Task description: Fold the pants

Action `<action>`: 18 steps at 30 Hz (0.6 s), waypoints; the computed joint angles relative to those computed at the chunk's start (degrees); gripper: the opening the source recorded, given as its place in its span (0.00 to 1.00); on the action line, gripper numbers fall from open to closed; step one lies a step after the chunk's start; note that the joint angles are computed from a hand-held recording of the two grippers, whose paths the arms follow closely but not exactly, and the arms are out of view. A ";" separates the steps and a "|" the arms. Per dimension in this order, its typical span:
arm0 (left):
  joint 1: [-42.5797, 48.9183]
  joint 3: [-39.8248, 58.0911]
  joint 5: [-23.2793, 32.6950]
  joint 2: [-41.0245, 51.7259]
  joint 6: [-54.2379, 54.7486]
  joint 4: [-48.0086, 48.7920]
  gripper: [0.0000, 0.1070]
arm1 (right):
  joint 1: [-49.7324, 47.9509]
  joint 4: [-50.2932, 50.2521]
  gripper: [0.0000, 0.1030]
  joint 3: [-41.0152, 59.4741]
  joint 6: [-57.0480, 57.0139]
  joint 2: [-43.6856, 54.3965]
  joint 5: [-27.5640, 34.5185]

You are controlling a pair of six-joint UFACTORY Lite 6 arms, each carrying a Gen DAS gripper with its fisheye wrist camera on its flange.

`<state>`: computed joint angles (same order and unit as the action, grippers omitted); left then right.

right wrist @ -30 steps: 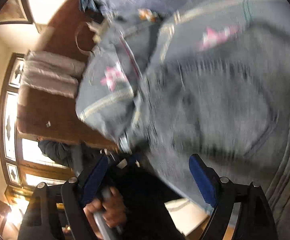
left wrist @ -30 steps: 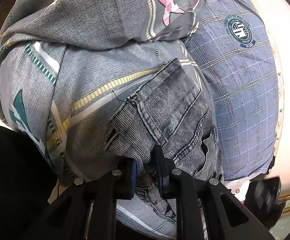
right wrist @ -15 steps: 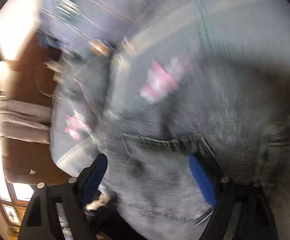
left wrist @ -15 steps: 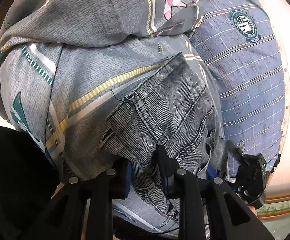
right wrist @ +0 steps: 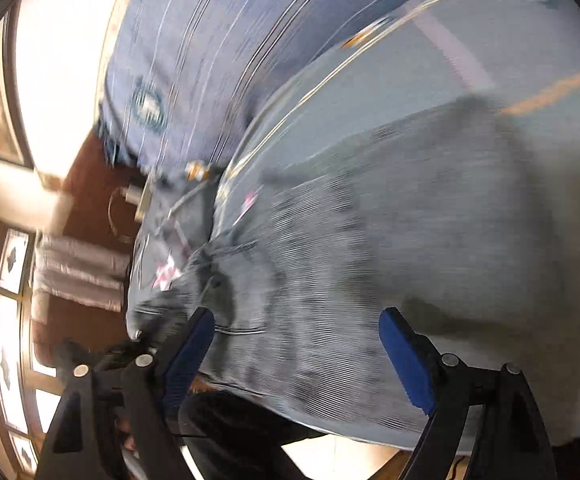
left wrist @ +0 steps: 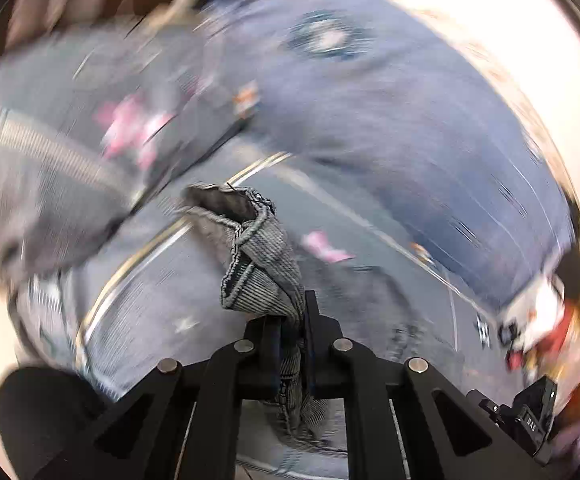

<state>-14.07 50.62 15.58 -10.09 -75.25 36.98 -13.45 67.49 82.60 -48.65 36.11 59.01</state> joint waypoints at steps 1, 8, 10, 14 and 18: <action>-3.83 2.24 3.22 0.61 -4.69 6.00 0.08 | -3.06 -0.10 0.84 -1.90 -1.85 -1.00 0.55; -32.51 24.54 21.22 21.22 -13.46 26.42 0.08 | -17.20 1.51 0.84 -5.39 -8.35 0.66 6.67; -36.43 31.89 21.25 30.29 -9.73 25.93 0.08 | -19.24 1.92 0.84 -6.40 -9.17 0.82 6.80; -37.28 50.46 18.02 53.08 12.70 6.53 0.12 | -23.22 1.43 0.84 -5.24 -9.20 2.93 7.31; -36.36 57.12 19.12 59.64 23.79 -4.00 0.25 | -26.06 0.06 0.84 -2.65 -7.82 4.98 8.22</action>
